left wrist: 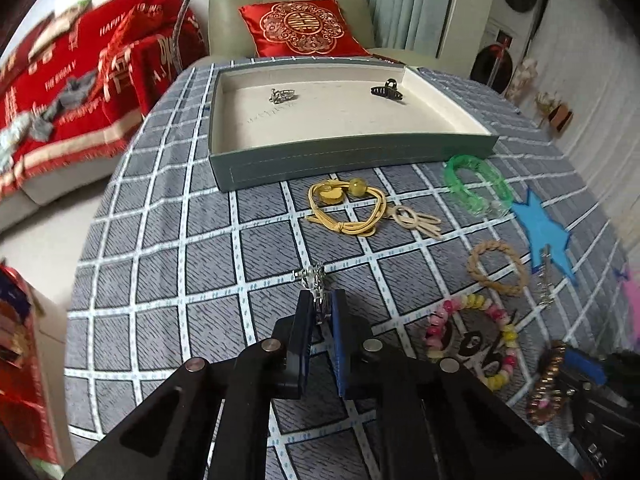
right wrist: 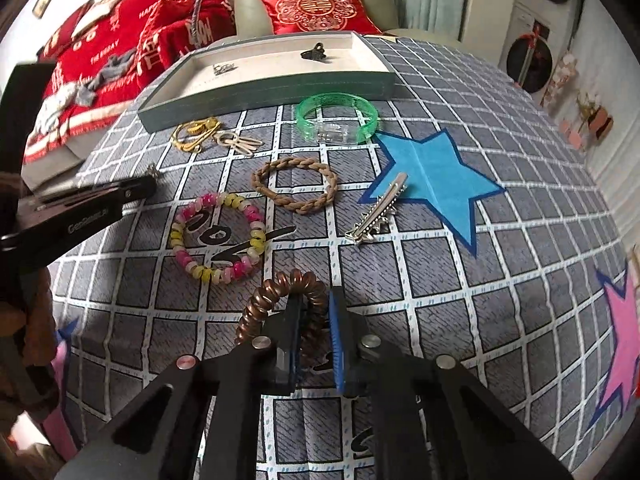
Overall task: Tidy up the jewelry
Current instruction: 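Grasp a silver chain charm with the left gripper while the right grasps the brown coiled hair tie, then lift and carry the charm in the left gripper into the tray while the right carries the coiled hair tie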
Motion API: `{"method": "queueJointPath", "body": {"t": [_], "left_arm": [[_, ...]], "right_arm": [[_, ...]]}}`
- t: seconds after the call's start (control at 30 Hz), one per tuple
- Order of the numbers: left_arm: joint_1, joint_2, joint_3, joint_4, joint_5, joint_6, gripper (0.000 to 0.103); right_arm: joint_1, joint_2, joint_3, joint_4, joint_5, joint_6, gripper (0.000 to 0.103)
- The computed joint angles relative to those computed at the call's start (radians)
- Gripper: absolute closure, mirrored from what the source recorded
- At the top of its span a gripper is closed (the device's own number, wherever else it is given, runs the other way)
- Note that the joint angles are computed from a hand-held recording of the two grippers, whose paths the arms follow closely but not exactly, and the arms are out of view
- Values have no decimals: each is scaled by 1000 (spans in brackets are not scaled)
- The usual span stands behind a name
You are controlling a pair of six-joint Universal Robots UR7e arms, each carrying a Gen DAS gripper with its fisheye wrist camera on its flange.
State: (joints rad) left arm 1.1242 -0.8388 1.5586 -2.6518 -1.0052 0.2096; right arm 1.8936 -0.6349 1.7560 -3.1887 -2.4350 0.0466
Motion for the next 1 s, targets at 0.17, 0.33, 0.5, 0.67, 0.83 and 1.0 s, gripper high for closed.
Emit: {"method": "queueJointPath", "body": {"t": [0.17, 0.33, 0.5, 0.67, 0.83, 1.0], "left_arm": [[11, -23, -2, 30, -41, -27, 78], [11, -43, 1, 36, -67, -39, 78], [7, -56, 5, 28, -70, -19, 78], [2, -45, 0, 22, -30, -34, 78], [-10, -30, 2, -2, 36, -40, 71], [-16, -22, 22, -87, 98, -30, 0]], "right_arm": [[-13, -31, 40, -46, 53, 22, 89], [-20, -56, 60, -73, 97, 49, 89], [-18, -72, 56, -95, 110, 39, 89], [-22, -75, 55, -96, 123, 38, 89], [-22, -73, 57, -90, 138, 41, 89], [-23, -76, 61, -97, 146, 41, 89]]}}
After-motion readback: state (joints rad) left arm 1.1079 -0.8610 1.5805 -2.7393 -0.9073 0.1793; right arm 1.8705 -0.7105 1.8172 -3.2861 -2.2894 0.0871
